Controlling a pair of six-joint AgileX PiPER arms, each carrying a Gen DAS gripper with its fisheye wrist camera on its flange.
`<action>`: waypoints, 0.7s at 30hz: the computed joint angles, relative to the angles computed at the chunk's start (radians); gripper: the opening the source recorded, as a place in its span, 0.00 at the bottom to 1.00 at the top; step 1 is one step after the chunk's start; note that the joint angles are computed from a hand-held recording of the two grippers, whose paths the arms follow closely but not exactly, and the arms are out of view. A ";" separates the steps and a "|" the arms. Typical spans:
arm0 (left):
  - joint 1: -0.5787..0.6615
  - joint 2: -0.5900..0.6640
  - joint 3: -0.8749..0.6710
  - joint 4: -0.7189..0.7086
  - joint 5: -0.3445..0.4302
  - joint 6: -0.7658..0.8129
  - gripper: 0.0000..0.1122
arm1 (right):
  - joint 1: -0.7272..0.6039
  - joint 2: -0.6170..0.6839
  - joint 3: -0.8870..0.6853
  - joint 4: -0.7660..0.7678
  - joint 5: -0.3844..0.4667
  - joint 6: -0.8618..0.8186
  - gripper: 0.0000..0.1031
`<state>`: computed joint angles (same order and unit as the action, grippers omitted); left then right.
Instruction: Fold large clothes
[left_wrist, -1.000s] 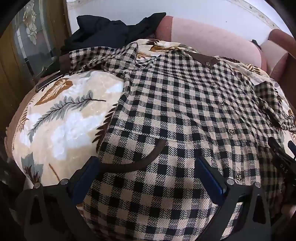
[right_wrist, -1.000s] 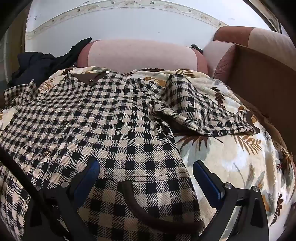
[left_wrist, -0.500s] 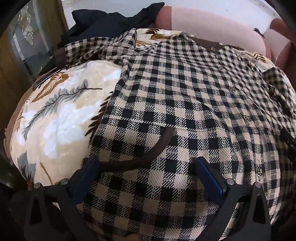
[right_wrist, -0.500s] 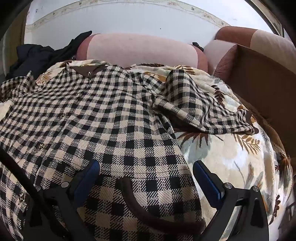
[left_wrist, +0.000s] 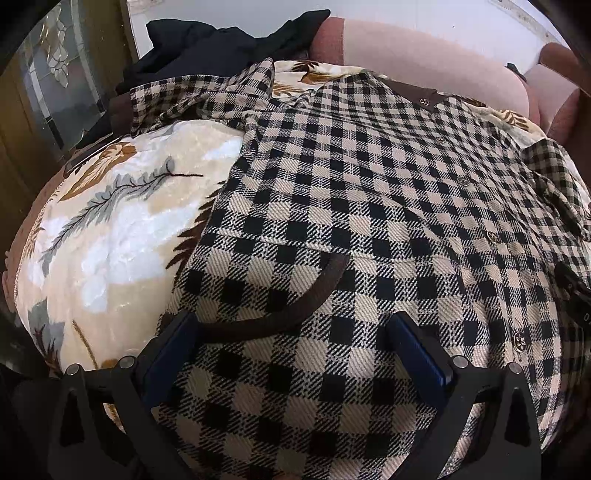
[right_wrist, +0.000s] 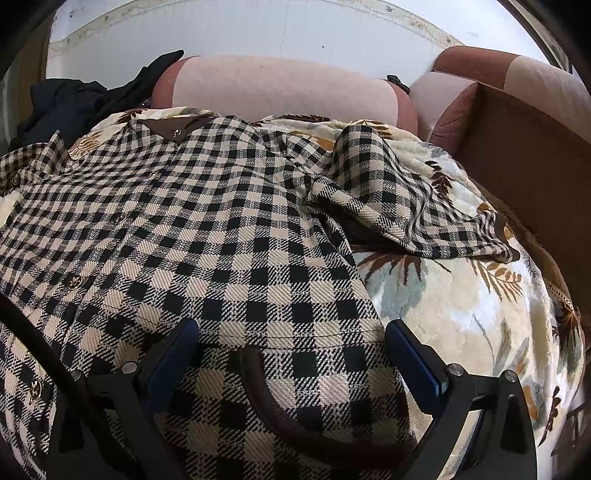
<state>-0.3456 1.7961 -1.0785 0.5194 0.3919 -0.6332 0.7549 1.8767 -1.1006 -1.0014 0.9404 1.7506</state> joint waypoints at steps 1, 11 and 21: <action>-0.002 -0.003 0.007 0.021 -0.009 -0.023 0.92 | -0.001 0.000 0.001 0.001 -0.002 0.000 1.00; 0.003 0.017 -0.030 -0.036 0.033 0.035 0.92 | -0.017 -0.010 0.027 -0.002 -0.051 0.023 1.00; 0.007 0.056 -0.119 -0.177 0.167 0.124 0.92 | -0.041 -0.025 0.056 -0.010 -0.116 0.051 1.00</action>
<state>-0.3390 1.8526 -1.1979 0.3427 0.5584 -0.5095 0.7136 1.8515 -1.0446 -1.0113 0.8245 1.8016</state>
